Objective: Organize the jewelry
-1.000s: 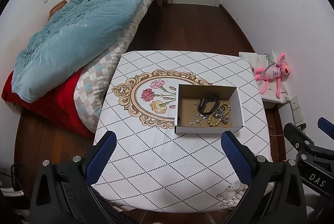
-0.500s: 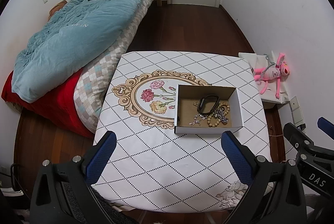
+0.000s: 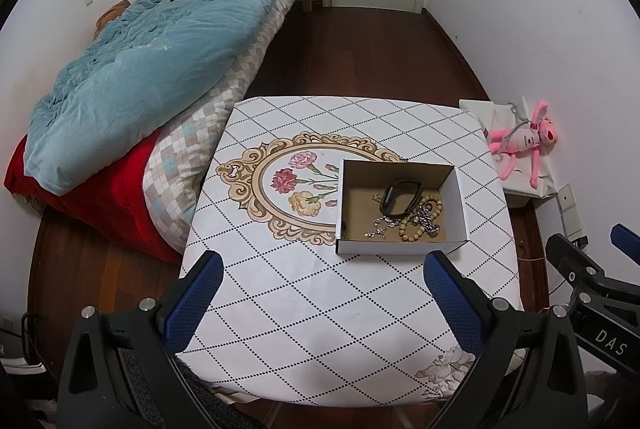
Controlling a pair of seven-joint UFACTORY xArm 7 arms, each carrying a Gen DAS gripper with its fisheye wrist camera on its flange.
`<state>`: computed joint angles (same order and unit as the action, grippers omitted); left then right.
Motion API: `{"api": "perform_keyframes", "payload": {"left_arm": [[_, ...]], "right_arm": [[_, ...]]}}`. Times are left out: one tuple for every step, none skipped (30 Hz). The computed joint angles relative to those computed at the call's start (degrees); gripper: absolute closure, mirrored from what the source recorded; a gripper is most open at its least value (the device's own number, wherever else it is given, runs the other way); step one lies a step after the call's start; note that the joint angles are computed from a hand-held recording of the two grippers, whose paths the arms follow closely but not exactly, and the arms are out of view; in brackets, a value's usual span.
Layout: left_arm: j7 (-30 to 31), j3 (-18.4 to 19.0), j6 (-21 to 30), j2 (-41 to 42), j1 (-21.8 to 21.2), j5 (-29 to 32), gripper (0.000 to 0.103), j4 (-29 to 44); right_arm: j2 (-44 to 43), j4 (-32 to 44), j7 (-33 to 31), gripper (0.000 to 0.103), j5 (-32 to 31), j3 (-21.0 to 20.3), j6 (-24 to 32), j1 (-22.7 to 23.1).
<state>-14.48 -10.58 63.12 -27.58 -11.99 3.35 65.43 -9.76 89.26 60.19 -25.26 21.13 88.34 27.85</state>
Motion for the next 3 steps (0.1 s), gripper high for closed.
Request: {"api": "perform_keyframes", "payload": {"left_arm": [[0.04, -0.02, -0.07, -0.01, -0.06, -0.01, 0.001, -0.05], [0.05, 0.04, -0.06, 0.01, -0.07, -0.06, 0.001, -0.03], [-0.03, 0.05, 0.02, -0.01, -0.08, -0.14, 0.001, 0.0]], "right_arm": [[-0.06, -0.07, 0.04, 0.0, 0.02, 0.0, -0.02, 0.03], [-0.06, -0.08, 0.07, 0.0, 0.03, 0.02, -0.01, 0.04], [-0.03, -0.08, 0.15, 0.0, -0.02, 0.06, 0.04, 0.06]]}}
